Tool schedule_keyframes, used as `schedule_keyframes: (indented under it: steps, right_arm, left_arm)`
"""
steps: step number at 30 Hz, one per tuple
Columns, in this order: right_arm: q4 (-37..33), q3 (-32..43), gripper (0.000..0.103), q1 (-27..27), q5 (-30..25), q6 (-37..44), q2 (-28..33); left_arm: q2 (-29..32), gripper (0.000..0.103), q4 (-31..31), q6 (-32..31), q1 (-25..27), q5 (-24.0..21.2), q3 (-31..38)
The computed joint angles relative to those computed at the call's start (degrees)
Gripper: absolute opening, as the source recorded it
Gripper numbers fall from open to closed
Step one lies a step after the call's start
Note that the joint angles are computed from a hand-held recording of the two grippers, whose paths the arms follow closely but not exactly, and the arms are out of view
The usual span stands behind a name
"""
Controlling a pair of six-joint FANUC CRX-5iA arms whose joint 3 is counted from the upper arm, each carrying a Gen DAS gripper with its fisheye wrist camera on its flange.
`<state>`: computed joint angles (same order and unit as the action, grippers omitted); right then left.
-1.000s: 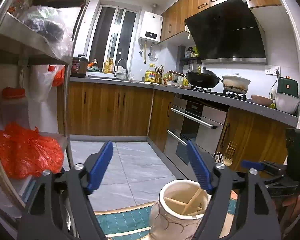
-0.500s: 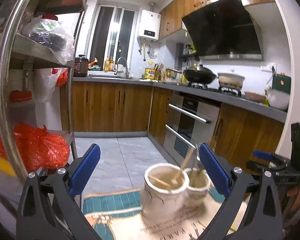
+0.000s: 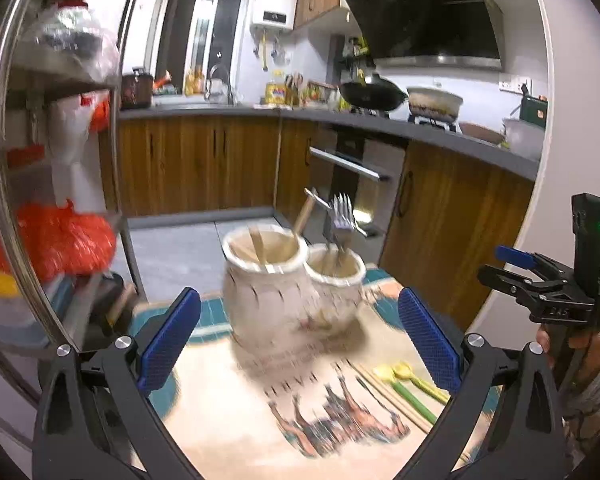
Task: Organize utensils
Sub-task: 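Withdraw both open tools back over the remaining utensils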
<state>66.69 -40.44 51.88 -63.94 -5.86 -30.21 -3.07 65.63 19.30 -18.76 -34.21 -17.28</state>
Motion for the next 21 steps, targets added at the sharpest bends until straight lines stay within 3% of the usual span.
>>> schedule_keyframes:
  steps: [7, 17, 21]
  right_arm:
    - [-6.36, -1.56, 0.098, 2.34, -1.34, 1.98, -0.23]
    - [-16.22, -1.77, 0.098, 3.07, 1.15, 6.03, 1.30]
    - [-19.09, -0.57, 0.091, 2.86, 2.57, 9.26, 2.47]
  left_arm:
    - [0.53, 0.097, -10.06, 7.68, 0.29, -1.36, -0.29]
    - [1.61, 0.097, -18.14, 13.18, -0.47, -1.84, -0.25]
    - [2.29, 0.097, -20.27, 15.09, -1.27, -3.31, 0.25]
